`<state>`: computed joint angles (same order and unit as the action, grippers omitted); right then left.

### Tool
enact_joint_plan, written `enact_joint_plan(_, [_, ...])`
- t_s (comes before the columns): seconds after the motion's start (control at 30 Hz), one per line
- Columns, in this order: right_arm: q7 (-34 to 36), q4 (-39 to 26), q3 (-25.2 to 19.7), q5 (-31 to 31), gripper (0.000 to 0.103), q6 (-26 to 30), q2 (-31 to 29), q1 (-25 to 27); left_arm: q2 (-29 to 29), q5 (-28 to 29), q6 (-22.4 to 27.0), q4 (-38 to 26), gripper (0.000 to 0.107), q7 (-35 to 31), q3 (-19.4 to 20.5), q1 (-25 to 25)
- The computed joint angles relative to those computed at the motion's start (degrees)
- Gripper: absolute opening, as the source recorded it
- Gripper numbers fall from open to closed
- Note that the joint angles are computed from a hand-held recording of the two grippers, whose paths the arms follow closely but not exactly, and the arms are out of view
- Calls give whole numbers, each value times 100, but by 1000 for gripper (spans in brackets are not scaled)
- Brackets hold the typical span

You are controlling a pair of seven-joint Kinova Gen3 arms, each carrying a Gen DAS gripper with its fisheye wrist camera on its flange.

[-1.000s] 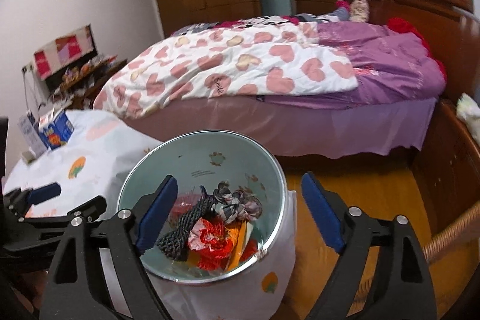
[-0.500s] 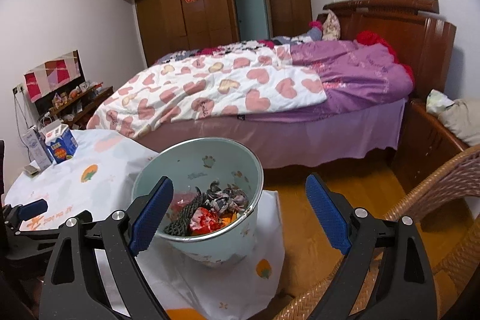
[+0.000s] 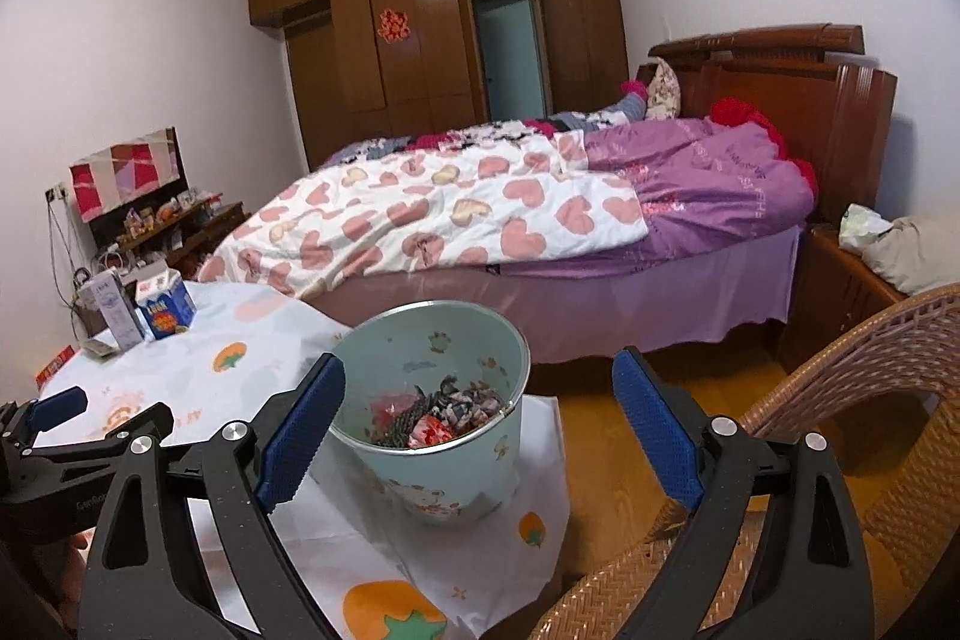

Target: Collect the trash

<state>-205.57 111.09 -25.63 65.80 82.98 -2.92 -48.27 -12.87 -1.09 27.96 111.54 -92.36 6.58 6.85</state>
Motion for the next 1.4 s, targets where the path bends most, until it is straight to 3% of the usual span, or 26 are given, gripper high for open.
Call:
enact_joint_plan(0.4, [-135, -121, -420, 357, 92, 926, -127, -332, -741, -99, -154, 216, 97, 139, 133, -83])
enact_joint_plan(0.73, [-197, -157, -516, 468, 92, 1202, -118, -477, -1006, -240, -234, 304, 97, 257, 343, -292])
enact_joint_plan(1.4, [-157, -236, -392, 401, 92, 1078, -65, -544, -983, -382, -205, 295, 97, 442, 473, -372])
